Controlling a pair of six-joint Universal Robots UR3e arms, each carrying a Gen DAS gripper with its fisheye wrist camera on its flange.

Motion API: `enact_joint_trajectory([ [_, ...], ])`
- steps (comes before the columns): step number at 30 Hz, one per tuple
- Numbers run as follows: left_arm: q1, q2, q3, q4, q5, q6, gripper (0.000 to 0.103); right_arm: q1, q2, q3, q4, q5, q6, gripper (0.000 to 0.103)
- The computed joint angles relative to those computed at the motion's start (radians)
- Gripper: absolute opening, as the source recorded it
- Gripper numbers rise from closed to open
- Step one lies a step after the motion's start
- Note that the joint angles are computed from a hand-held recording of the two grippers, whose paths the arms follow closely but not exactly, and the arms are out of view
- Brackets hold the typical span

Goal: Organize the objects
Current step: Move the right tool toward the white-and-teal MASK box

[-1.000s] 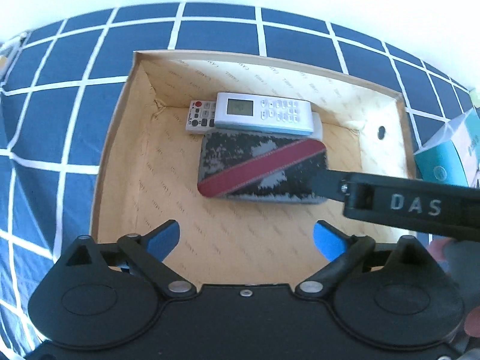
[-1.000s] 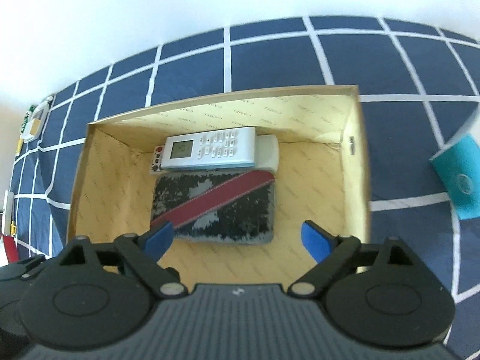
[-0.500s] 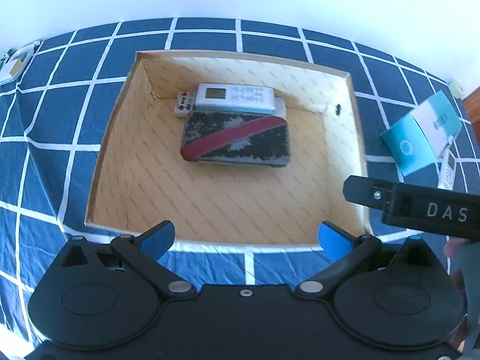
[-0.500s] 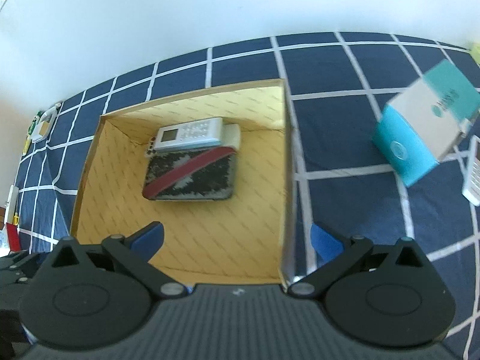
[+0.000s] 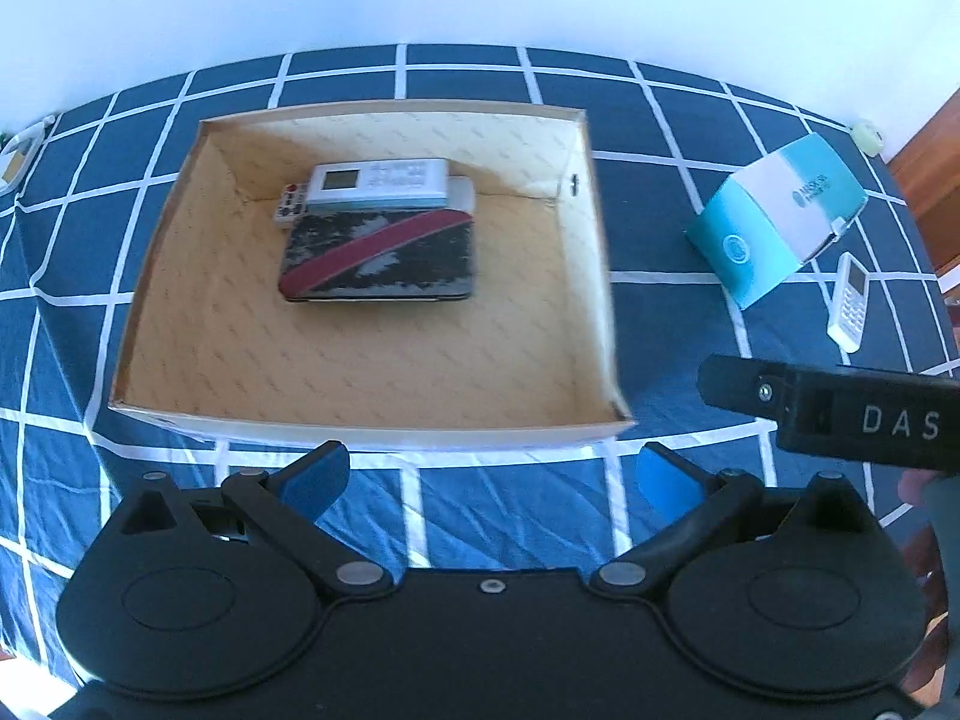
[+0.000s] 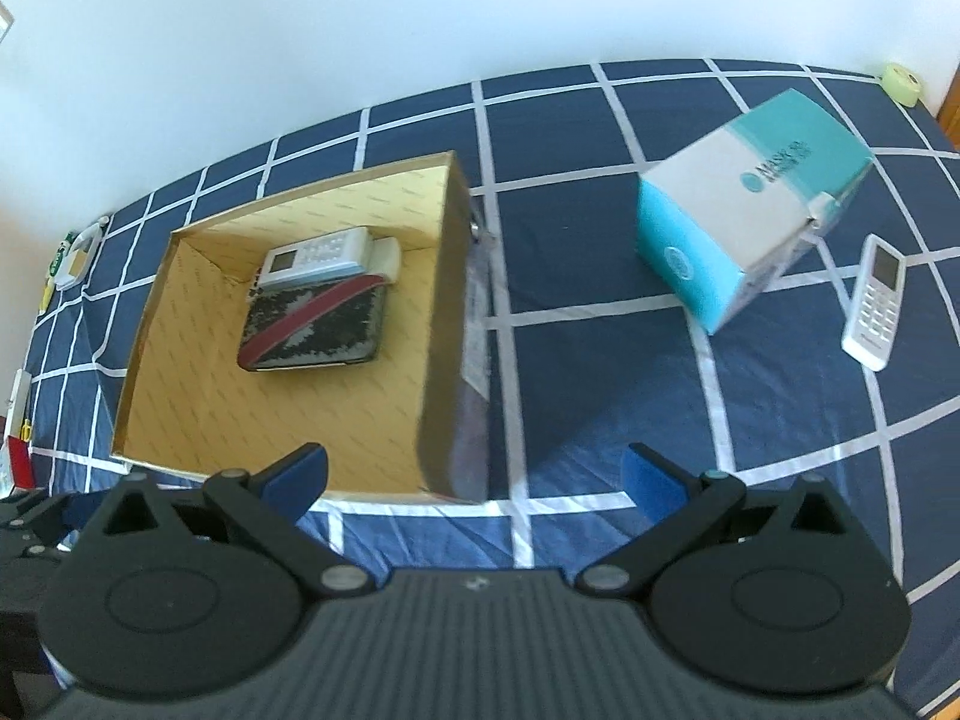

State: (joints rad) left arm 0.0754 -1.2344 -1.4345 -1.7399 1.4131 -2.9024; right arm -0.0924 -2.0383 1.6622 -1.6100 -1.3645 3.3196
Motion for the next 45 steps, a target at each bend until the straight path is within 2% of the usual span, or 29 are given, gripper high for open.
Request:
enact_joint_trajectory([
  [2, -0.054, -0.013, 0.004, 0.017, 0.018, -0.066, 0.103, -0.065, -0.04, 0.008, 0.05, 0.024, -0.064, 0.103],
  [7, -0.216, -0.071, 0.027, 0.067, 0.091, -0.247, 0.103, -0.315, -0.146, 0.002, 0.239, 0.111, -0.326, 0.103],
  [15, -0.456, -0.204, 0.108, 0.121, 0.172, -0.518, 0.103, -0.821, -0.221, -0.094, 0.625, 0.21, -0.889, 0.103],
  [18, -0.533, -0.261, 0.144, 0.141, 0.19, -0.601, 0.103, -0.944, -0.212, -0.112, 0.681, 0.202, -1.045, 0.103],
  [22, -0.617, -0.343, 0.203, 0.156, 0.218, -0.709, 0.103, -1.065, -0.17, -0.133, 0.72, 0.197, -1.195, 0.103],
  [26, -0.689, -0.434, 0.285, 0.154, 0.255, -0.801, 0.103, -1.133, -0.105, -0.153, 0.714, 0.198, -1.292, 0.103],
  [33, -0.761, -0.583, 0.448, 0.115, 0.302, -0.922, 0.103, -1.154, 0.04, -0.2, 0.641, 0.203, -1.351, 0.103],
  [45, -0.789, -0.839, 0.81, -0.022, 0.321, -1.035, 0.103, -1.038, 0.358, -0.398, 0.502, 0.181, -1.328, 0.103],
])
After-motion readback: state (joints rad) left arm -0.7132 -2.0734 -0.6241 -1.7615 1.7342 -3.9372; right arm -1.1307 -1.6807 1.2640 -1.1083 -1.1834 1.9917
